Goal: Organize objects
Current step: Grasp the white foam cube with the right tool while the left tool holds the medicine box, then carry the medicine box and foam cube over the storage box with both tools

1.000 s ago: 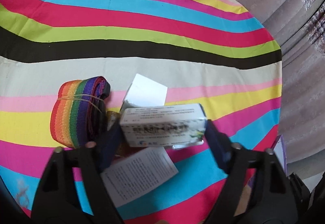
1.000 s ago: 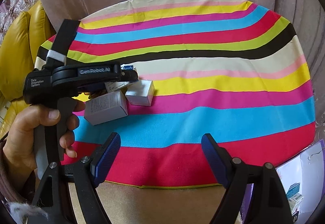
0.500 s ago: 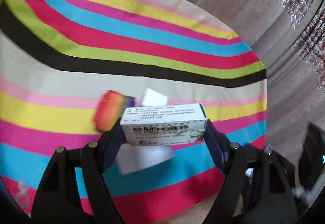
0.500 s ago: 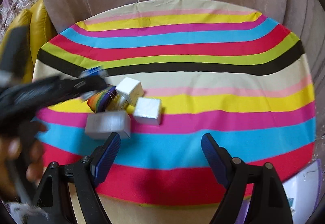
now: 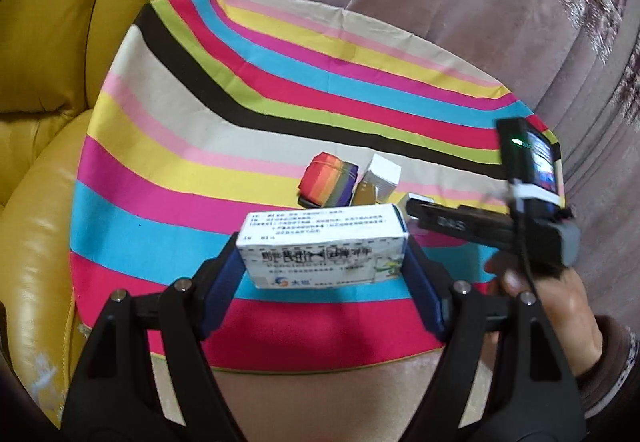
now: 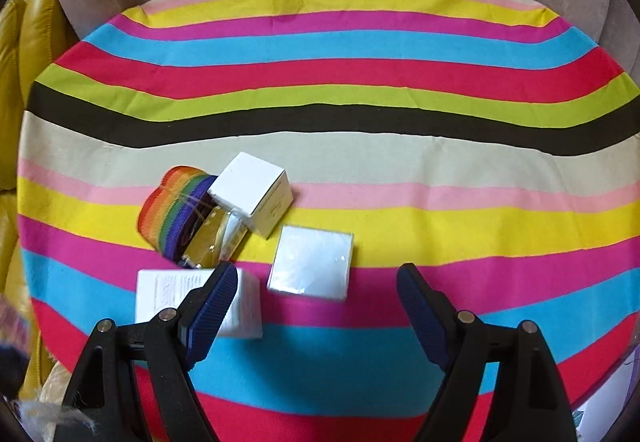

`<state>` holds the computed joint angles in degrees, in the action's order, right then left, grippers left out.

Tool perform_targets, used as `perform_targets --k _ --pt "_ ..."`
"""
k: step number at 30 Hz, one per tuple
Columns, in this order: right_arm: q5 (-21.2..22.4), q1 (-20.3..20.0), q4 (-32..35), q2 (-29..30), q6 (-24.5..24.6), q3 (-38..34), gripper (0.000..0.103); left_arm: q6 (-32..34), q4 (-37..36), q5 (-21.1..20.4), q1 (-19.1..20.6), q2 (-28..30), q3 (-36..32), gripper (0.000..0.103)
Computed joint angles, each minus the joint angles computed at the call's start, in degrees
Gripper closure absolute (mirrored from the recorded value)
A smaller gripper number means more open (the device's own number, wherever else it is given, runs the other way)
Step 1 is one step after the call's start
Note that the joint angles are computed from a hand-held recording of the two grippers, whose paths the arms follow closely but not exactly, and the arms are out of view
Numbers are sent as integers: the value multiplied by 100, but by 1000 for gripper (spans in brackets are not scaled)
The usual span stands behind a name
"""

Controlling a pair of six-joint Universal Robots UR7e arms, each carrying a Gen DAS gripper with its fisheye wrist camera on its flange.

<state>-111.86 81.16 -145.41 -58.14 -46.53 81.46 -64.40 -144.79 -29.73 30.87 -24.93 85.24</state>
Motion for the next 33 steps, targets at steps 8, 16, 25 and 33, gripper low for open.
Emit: perform_targets --k 8,16,25,33 --pt "-431 -37 156 381 -13 -294 41 209 -209 -98 0 33 20 25" --pt "-250 -96 -28 181 -235 -26 57 83 9 -162 27 93 -75 25" --pt "82 -92 -587 -694 -630 923 57 -52 346 -122 11 130 -180 25" --pt "390 -175 -763 -1406 -690 1531 57 -62 676 -176 -77 226 -402 25"
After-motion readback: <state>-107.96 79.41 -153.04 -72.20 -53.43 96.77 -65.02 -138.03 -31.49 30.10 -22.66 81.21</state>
